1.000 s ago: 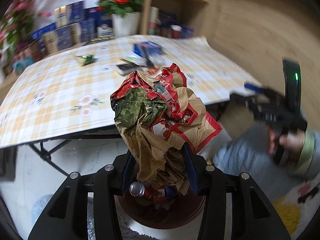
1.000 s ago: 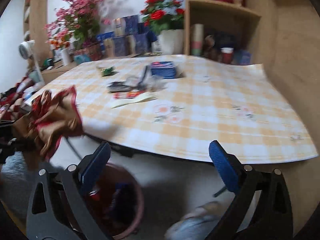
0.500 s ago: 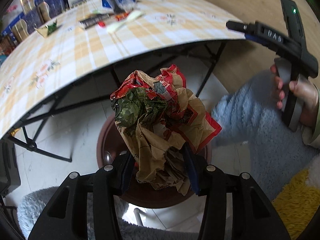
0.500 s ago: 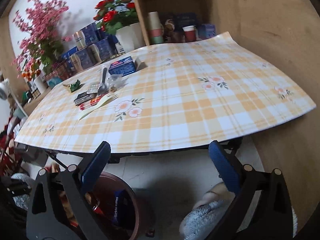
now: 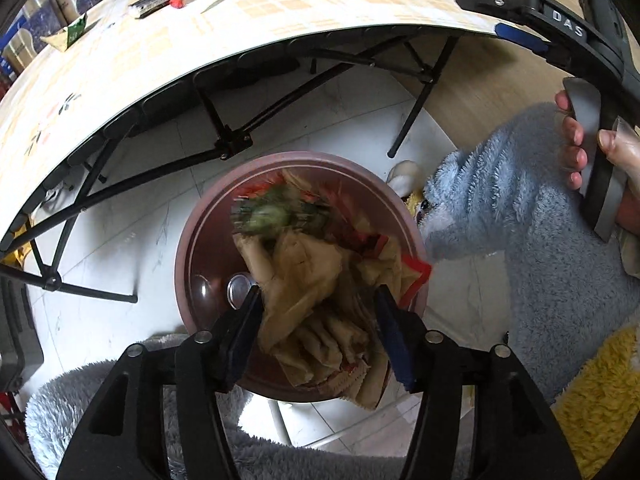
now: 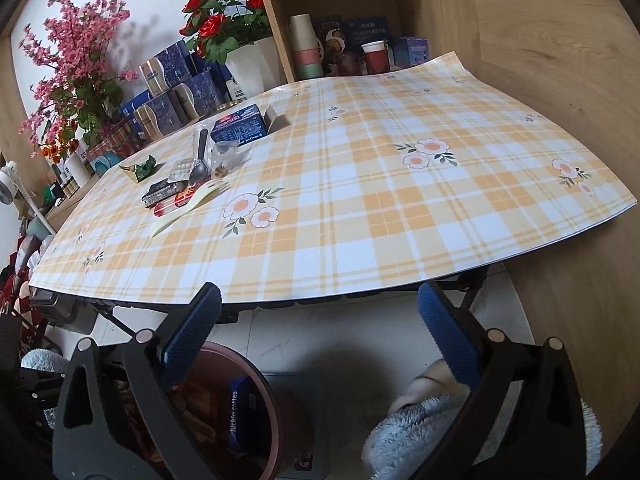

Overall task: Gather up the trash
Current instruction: 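Lower the paper bag into the brown bin and open the left tool, then grasp the clear plastic bag with fork using the right tool while the left tool grasps the gold-green wrapper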

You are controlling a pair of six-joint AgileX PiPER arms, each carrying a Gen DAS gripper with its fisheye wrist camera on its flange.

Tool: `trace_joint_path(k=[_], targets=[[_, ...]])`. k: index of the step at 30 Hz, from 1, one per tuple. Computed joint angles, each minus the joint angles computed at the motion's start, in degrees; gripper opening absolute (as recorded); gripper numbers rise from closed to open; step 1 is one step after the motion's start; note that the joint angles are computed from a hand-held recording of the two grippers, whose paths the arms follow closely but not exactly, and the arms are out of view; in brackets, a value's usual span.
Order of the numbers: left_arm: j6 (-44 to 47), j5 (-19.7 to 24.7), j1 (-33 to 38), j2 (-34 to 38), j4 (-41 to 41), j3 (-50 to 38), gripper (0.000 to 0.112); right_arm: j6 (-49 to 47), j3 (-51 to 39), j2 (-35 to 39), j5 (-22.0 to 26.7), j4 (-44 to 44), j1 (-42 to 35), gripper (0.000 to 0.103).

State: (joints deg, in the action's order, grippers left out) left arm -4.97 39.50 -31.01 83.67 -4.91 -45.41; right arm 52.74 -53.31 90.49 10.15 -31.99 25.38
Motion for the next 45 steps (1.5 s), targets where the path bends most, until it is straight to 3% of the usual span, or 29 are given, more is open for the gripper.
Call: trace_joint_path(k=[8, 16, 21, 27, 31, 39, 45], targets=[[-0.12, -1.57, 2.57, -2.85, -1.85, 0.90, 0.077, -0.35, 0.00, 0.23, 0.14, 0.38, 0.14, 0.097], [-11.02, -5.69, 2.36, -9.92, 5.33, 3.10, 0.084, -1.51, -0.47, 0.78, 0.22, 1.72, 0.44, 0.097], [-13.45, -8.85, 6.18, -13.69, 3.71, 4.97, 0.086, -2.23, -1.76, 1.71, 0.49, 2.44, 1.39, 0.097], [-10.22, -13.33, 15.16, -19.00, -5.52, 8.58, 0.090, -5.18, -3.40, 2.84, 0.40, 5.09, 2.48, 0.097], [-2.66, -15.58, 19.26, -20.13, -14.76, 9.90, 0.090, -7.79, -5.56, 4.27, 0.93, 7.12, 3.99, 0.097], [8.58, -16.08, 23.60, -18.90, -26.12, 9.81, 0.090, -31.52, -15.38, 9.06, 4.90, 29.27, 4.28, 0.097], [19.51, -15.45, 29.84, -17.60, -37.17, 9.55, 0.090, -44.15, -33.51, 18.83, 11.97, 39.24, 2.90, 0.088]])
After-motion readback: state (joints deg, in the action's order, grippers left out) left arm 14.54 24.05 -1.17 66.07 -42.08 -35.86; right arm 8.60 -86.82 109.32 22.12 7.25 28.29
